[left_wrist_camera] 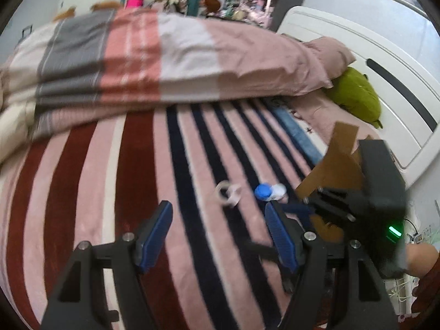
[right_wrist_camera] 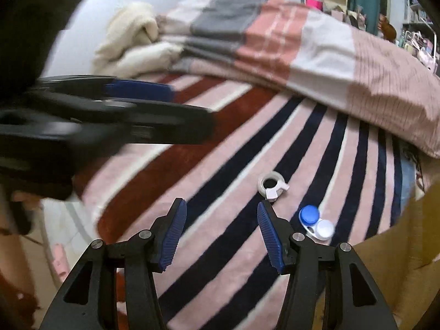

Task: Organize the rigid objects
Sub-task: 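Grasp the clear tape roll with the right tool, then carry the tape roll into the cardboard box and release it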

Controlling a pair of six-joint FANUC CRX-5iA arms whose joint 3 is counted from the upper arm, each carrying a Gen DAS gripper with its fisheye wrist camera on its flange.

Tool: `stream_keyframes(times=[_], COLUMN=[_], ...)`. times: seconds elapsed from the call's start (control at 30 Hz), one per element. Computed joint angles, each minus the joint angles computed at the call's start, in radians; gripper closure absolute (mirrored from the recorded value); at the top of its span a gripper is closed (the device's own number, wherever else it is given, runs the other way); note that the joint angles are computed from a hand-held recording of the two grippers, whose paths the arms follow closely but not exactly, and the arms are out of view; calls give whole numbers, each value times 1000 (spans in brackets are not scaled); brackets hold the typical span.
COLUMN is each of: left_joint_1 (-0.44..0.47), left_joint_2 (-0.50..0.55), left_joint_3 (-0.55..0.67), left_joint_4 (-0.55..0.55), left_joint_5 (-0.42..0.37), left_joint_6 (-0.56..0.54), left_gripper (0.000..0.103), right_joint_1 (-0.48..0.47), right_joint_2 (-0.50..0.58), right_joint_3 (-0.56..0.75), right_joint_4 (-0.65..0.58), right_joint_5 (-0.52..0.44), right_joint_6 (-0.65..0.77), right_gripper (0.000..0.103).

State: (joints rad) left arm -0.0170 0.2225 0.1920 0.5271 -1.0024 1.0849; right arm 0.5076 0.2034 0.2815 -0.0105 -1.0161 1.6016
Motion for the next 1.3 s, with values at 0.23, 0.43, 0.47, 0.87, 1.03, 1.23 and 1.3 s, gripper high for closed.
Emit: stream_keyframes(times=[0.23, 0.43, 0.47, 0.87, 1.03, 1.23, 1.3], left_joint_1=[30, 30, 30, -4, -46, -124, -145], left_joint_2=[-29, -33, -31, 2, 20, 62, 89], left_joint_3=[-99, -115, -114, -86, -64, 58, 108], left_joint_4=[-6, -6, -4, 157, 263, 227, 229], left_joint_5=[33, 35, 35, -39, -70, -86, -102], left_joint_6=[24, 24, 24, -105, -160, -149, -138], left_gripper=[36, 36, 36, 37, 62, 69, 69], right_joint_1=[-53, -56, -54, -3, 0, -52, -68], right_joint_2=[138, 157, 157, -43, -127, -166, -179], right_joint_3=[8, -34, -35, -105, -103, -83, -84], right_joint_4=[55, 104, 104, -24, -59, -75, -59], right_joint_5=[83, 203, 205, 198, 144, 92, 85], right_joint_6=[-156, -181, -157, 83, 119, 94, 77], right_gripper=[47, 48, 59, 60, 60, 60, 60])
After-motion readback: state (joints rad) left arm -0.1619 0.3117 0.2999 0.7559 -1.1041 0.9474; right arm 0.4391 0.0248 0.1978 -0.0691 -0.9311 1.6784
